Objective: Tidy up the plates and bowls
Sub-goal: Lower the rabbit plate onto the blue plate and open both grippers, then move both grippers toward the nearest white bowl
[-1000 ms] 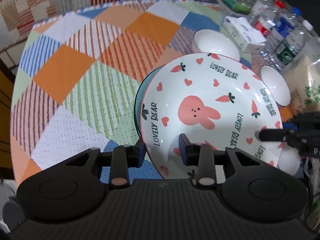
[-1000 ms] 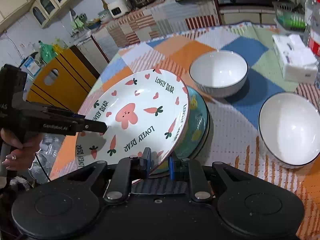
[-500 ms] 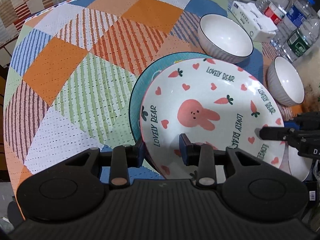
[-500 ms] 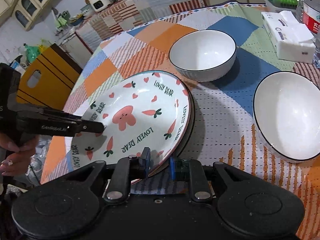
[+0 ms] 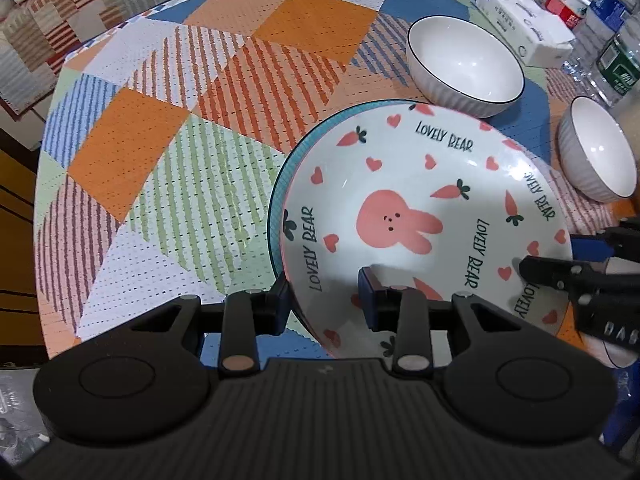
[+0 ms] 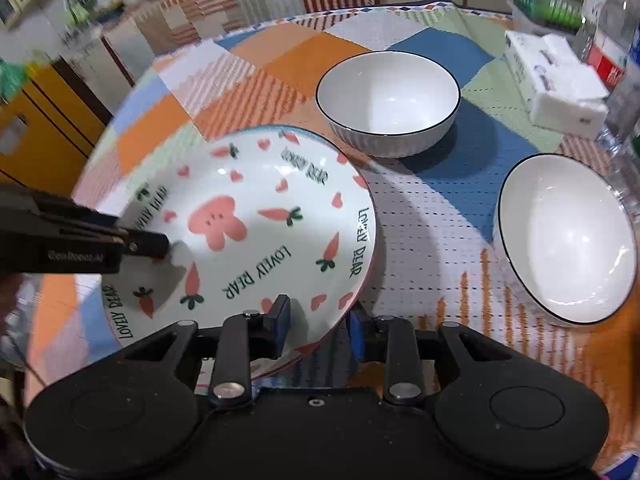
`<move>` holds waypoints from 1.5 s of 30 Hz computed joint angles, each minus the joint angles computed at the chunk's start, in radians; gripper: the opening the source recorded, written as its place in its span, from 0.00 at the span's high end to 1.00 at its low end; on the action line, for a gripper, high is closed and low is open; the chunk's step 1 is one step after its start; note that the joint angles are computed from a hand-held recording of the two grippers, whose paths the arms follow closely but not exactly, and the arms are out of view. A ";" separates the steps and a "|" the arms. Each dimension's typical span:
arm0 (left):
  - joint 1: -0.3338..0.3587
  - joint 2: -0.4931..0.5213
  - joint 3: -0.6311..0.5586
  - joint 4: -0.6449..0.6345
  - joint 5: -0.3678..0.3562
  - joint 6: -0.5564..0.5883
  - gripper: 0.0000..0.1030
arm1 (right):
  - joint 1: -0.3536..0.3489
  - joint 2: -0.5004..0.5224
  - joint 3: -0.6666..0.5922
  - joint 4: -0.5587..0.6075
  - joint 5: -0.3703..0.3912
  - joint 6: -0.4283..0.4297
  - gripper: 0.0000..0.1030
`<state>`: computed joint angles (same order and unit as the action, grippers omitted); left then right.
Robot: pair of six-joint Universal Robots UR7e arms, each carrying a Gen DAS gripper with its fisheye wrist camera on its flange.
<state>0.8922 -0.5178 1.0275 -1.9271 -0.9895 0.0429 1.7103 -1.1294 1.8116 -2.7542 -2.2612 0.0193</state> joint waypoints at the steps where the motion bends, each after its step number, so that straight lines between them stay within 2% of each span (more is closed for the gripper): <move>1: -0.002 0.000 0.005 -0.011 0.009 -0.001 0.68 | 0.010 0.013 -0.003 -0.007 -0.036 -0.001 0.63; 3: -0.008 -0.006 0.038 -0.057 0.048 0.012 0.68 | 0.026 0.038 -0.004 -0.041 -0.088 -0.028 0.61; 5: -0.013 -0.015 0.071 -0.096 0.080 0.022 0.68 | 0.032 0.052 -0.004 -0.061 -0.107 -0.055 0.63; 8: -0.019 -0.034 0.121 -0.160 0.102 0.038 0.69 | 0.057 0.096 -0.004 -0.123 -0.189 -0.137 0.62; 12: -0.021 -0.072 0.141 -0.132 0.059 -0.011 0.69 | 0.055 0.055 0.038 -0.169 -0.131 -0.110 0.62; 16: -0.039 -0.120 0.180 -0.108 0.057 -0.038 0.65 | 0.073 -0.009 0.103 -0.232 -0.077 -0.147 0.62; 19: -0.047 -0.156 0.186 -0.057 0.019 -0.073 0.63 | 0.093 -0.060 0.143 -0.261 -0.047 -0.174 0.62; 23: -0.075 -0.200 0.213 -0.031 0.021 -0.092 0.49 | 0.128 -0.134 0.196 -0.291 -0.013 -0.219 0.61; 27: -0.113 -0.226 0.230 -0.020 0.008 -0.131 0.37 | 0.162 -0.196 0.253 -0.345 -0.006 -0.258 0.52; 29: -0.139 -0.248 0.260 -0.041 0.005 -0.130 0.26 | 0.178 -0.225 0.281 -0.359 -0.011 -0.254 0.50; 31: -0.165 -0.264 0.282 -0.045 0.018 -0.118 0.19 | 0.195 -0.245 0.300 -0.363 -0.026 -0.255 0.46; 32: -0.182 -0.274 0.299 -0.048 0.032 -0.109 0.17 | 0.202 -0.258 0.312 -0.367 -0.032 -0.264 0.42; 33: -0.194 -0.280 0.309 -0.050 0.041 -0.103 0.16 | 0.206 -0.275 0.324 -0.363 -0.025 -0.276 0.33; 34: -0.207 -0.287 0.318 -0.048 0.047 -0.098 0.16 | 0.207 -0.300 0.338 -0.351 0.000 -0.293 0.28; 36: -0.232 -0.305 0.337 -0.045 0.047 -0.087 0.14 | 0.211 -0.331 0.366 -0.362 0.025 -0.324 0.10; 38: -0.250 -0.322 0.355 -0.051 0.035 -0.090 0.09 | 0.218 -0.355 0.390 -0.383 0.027 -0.358 0.06; 42: -0.278 -0.354 0.415 -0.102 0.013 -0.126 0.07 | 0.211 -0.401 0.434 -0.386 0.023 -0.416 0.04; 45: -0.281 -0.364 0.471 -0.190 0.000 -0.140 0.07 | 0.184 -0.430 0.475 -0.397 0.025 -0.483 0.03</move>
